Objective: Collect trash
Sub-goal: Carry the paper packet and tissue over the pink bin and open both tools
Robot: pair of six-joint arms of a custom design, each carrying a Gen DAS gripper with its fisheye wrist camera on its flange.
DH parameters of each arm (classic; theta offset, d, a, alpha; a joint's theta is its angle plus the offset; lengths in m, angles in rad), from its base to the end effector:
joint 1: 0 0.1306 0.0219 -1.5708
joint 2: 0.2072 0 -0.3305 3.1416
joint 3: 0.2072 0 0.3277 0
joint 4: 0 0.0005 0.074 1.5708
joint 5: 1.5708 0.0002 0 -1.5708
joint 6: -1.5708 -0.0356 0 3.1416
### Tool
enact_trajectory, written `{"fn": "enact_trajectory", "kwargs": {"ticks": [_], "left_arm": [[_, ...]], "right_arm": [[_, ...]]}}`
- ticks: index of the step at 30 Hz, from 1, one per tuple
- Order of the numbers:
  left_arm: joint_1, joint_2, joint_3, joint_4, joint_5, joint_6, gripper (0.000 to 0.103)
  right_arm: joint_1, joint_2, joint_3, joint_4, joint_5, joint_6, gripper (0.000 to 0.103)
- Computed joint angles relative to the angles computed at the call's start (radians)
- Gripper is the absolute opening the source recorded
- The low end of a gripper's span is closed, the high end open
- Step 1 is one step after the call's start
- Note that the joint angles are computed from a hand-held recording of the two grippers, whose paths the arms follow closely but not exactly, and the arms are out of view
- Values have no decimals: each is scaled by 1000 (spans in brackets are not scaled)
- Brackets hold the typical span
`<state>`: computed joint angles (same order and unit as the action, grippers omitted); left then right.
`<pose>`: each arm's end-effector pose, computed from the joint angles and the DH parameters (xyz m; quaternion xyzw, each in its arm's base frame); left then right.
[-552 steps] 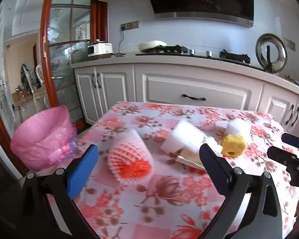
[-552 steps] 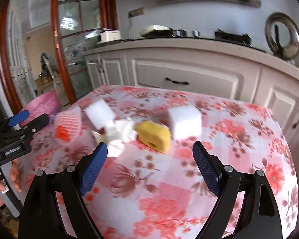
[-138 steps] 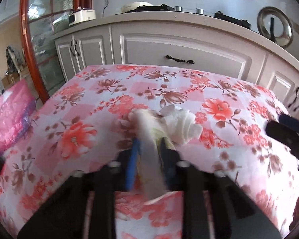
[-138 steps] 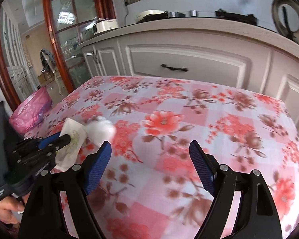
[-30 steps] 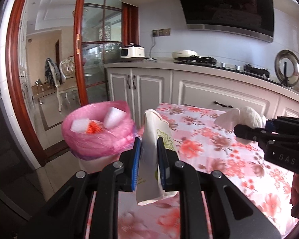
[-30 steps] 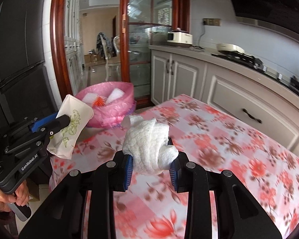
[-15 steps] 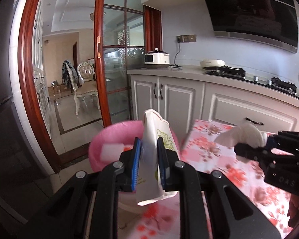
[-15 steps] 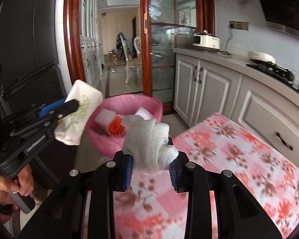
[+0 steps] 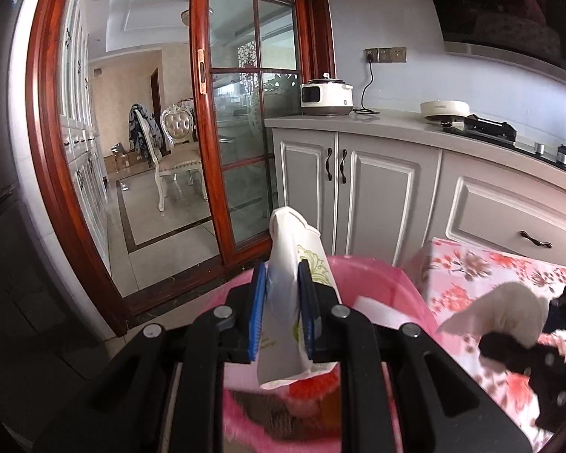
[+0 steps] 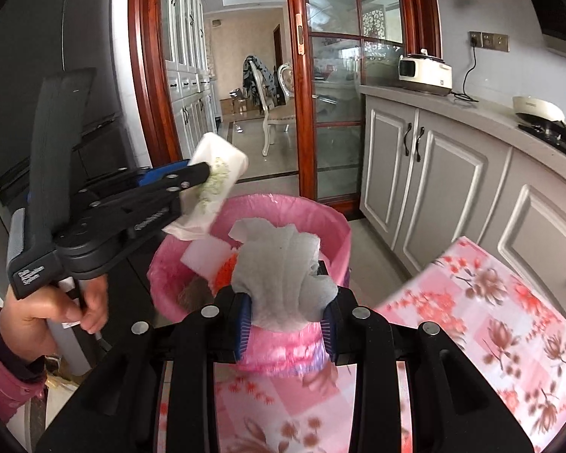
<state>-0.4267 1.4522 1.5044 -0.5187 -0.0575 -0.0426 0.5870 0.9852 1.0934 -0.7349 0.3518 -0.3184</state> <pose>0.4341 -0.1957 0.4275 0.1832 0.8312 -0.0761 0.5193 0.2672 0.1624 0.4099 -0.0385 0.8797 0.0557 0.4708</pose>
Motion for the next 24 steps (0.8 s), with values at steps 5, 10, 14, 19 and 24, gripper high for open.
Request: {"fn": "enact_trajectory", "kwargs": {"ticks": [5,10,14,19,24], "left_arm": [[9,93,89,-6,13,-10,50],[38,78,56,30,-13,12,61],[69,37,14,47,-28,23,67],[103,-34,-46,54,-55,13,80],[150,-121,-105,49,-59,40,89]], "right_arm": [[-43,50,7,44,-55,14,30],[-47,110,22,80,-97,21,31],[-42,155,44,103,-124,28,32],[-46,216,85,131,-187,34,55],[-33,202,92,124,-124,28,69]]}}
